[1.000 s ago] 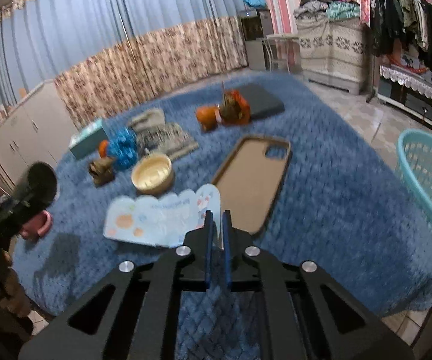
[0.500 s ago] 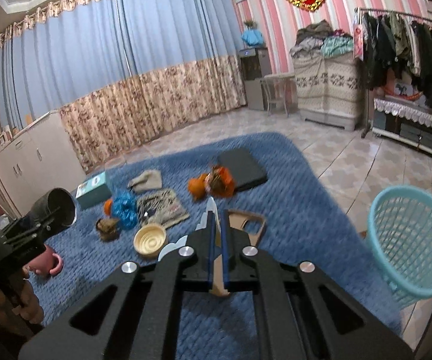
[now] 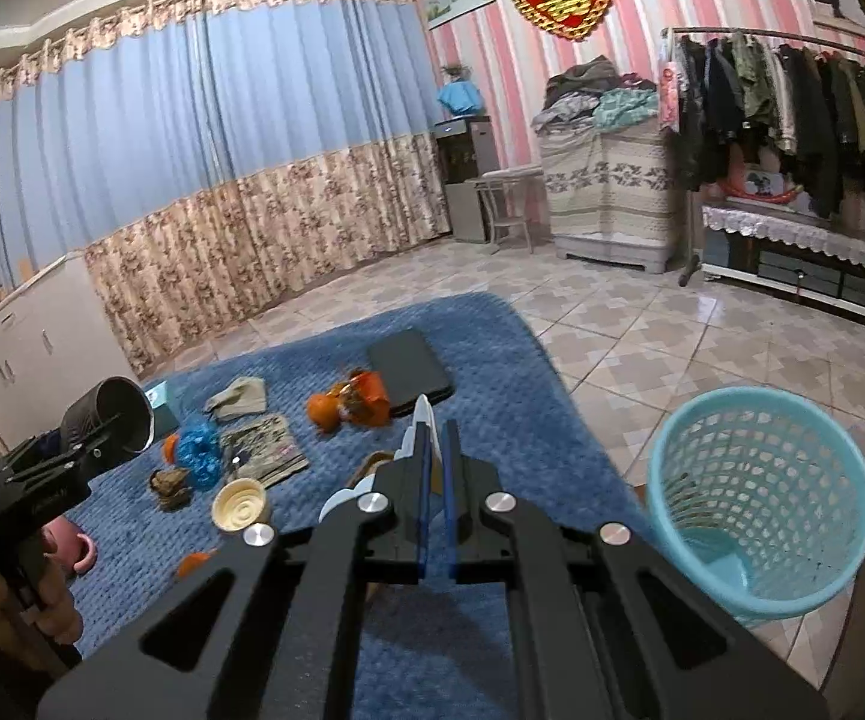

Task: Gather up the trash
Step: 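Carry both items to the blue basket and open the left tool to drop the cylinder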

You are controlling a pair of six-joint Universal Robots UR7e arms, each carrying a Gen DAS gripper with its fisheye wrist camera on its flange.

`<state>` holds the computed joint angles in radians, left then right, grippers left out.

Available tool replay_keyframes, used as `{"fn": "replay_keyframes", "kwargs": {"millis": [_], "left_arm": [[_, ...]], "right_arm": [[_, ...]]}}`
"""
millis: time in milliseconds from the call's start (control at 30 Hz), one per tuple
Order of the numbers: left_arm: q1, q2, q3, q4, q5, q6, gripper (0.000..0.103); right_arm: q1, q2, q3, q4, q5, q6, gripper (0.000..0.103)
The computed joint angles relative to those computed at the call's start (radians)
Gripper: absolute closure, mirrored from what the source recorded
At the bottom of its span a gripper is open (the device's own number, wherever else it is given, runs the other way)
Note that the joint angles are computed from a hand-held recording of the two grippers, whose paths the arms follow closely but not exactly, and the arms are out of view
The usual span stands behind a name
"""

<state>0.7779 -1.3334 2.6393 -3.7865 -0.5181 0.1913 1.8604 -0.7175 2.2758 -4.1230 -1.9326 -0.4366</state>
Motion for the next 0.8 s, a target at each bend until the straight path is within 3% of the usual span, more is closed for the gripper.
{"fn": "replay_keyframes", "kwargs": {"millis": [300,600,800], "left_arm": [[-0.036,0.129,-0.1,0.029,-0.099,-0.015,0.028],[-0.068,0.33,-0.228,-0.002,-0.209,0.009,0.028],[-0.081,0.431,-0.303,0.035,-0.297,-0.018,0.028]], "right_arm": [[-0.068,-0.143,0.047,-0.059,-0.052,-0.039,0.099],[-0.16,-0.3,0.066,-0.083,-0.139,-0.135,0.099],[-0.234,-0.339,0.064,-0.101,-0.161,-0.17,0.099]]}}
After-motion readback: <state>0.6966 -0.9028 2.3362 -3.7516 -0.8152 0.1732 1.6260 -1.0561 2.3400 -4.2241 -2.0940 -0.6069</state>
